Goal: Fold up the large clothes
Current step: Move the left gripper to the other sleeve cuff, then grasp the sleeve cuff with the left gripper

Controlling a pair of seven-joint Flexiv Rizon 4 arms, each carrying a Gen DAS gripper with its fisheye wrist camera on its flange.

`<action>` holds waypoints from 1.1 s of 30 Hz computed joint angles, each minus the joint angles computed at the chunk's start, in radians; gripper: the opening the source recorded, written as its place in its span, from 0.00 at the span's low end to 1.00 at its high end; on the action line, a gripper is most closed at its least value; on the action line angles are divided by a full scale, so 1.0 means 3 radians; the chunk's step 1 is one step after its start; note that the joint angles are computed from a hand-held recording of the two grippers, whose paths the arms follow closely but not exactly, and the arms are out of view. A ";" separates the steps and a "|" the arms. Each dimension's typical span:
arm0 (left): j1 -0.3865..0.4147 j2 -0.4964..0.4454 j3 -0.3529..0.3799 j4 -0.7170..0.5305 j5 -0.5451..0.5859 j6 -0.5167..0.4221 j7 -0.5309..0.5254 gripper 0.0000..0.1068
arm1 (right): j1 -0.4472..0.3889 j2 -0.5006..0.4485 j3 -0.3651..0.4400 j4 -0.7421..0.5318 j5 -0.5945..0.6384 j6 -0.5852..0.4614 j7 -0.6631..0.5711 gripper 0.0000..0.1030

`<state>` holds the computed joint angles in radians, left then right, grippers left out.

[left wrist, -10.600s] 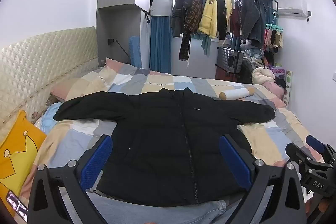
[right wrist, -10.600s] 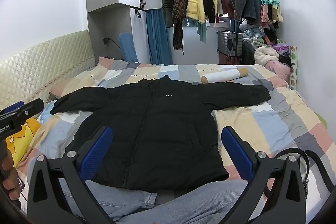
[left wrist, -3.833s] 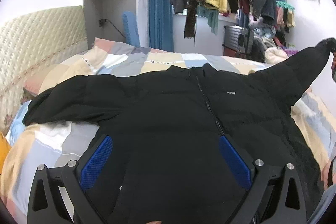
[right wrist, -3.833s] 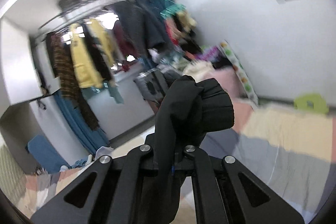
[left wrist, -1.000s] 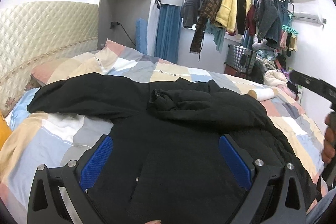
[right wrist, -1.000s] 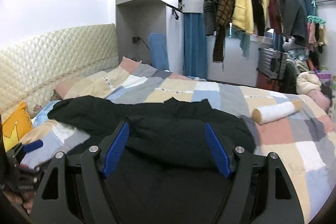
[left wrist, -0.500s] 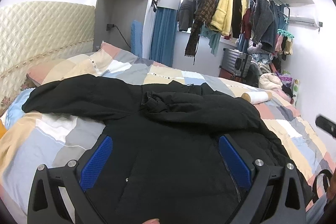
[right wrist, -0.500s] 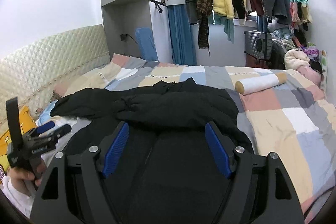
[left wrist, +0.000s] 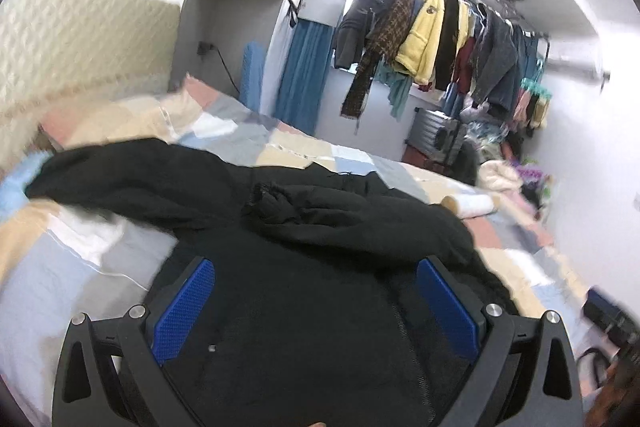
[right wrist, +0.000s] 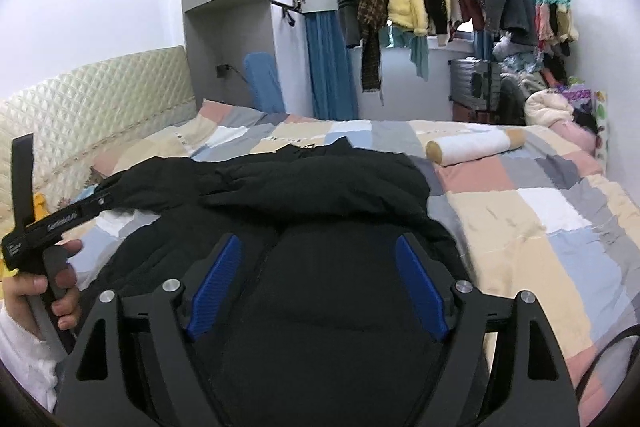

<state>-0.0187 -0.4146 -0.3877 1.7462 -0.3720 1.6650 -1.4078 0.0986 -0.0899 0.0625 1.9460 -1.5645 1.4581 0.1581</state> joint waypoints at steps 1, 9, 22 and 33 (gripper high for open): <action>0.0133 -0.0014 -0.0140 -0.0023 0.0014 -0.0054 -0.0035 0.96 | -0.0020 -0.0002 -0.0019 -0.0014 -0.0113 0.0046 0.0097 0.78; 0.0333 -0.0056 -0.0083 -0.0411 -0.0432 -0.0474 0.0243 0.96 | -0.0105 -0.0029 -0.0005 -0.0037 -0.0327 0.0108 0.0297 0.78; 0.0760 -0.0678 0.0475 -0.1186 -0.1314 -0.1228 0.0088 0.95 | 0.0087 -0.0126 0.0007 -0.0019 0.0213 -0.0221 -0.0122 0.79; 0.1175 -0.1617 0.0303 -0.1909 -0.1570 -0.1489 0.0141 0.92 | 0.0486 -0.0397 -0.0027 -0.0257 0.1200 -0.0689 -0.0786 0.83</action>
